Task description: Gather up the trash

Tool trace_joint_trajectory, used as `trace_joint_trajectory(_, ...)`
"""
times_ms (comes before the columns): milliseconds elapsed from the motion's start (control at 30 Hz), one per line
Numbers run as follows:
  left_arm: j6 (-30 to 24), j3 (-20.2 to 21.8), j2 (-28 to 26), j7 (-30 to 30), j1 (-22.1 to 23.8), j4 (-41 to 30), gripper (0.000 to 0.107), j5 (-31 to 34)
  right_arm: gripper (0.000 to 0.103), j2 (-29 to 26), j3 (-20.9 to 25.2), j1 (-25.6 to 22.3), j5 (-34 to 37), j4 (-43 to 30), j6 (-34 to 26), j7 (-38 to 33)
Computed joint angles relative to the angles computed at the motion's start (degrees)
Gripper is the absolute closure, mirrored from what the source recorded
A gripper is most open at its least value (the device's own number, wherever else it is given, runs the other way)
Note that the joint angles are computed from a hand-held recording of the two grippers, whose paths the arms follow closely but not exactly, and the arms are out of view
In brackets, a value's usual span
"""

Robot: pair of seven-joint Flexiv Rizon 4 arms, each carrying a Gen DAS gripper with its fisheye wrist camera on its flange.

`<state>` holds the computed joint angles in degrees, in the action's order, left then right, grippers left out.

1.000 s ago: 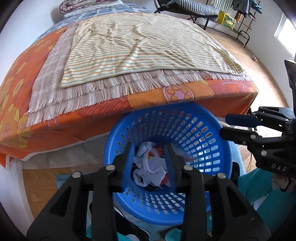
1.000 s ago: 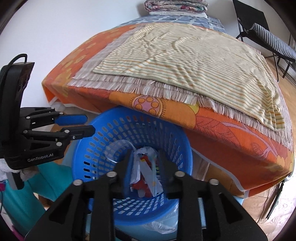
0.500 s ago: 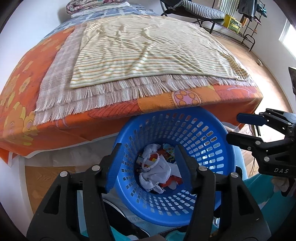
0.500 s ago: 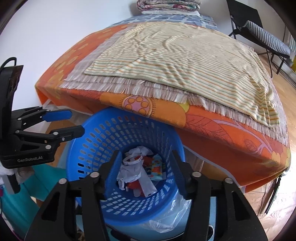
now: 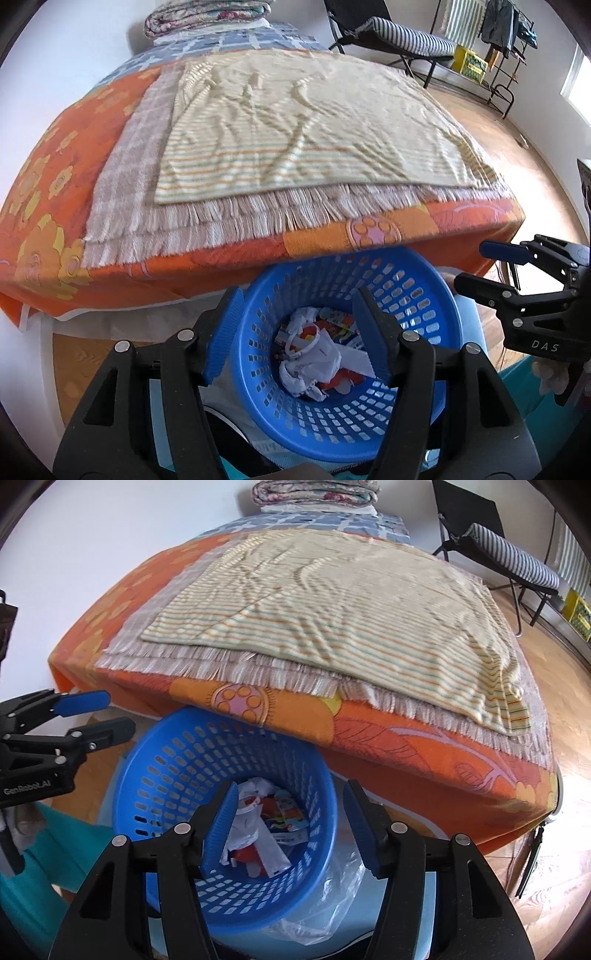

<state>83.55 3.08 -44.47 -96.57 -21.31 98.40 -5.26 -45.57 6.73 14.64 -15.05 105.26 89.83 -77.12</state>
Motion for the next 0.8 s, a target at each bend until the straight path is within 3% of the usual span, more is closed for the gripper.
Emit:
trace_joint_trajectory(200,3.09,1.78,0.69,-1.68,-0.83,-0.71,0.043,-0.09,0.041,0.36,-1.77,0.76,0.17,-0.83,0.59,1.16)
trace_joint_trajectory(300,4.46,1.53,0.76,-2.11,-0.43,-1.45,0.032,-0.75,0.033,0.43,-2.86,1.27,0.21,-1.49,1.38,1.81)
trace_joint_trajectory(800,5.65,0.42,-0.57,-0.91,0.69,-9.07,0.030,-3.46,0.033,-0.39,-5.09,0.94,-1.55,-7.89,1.70,1.80)
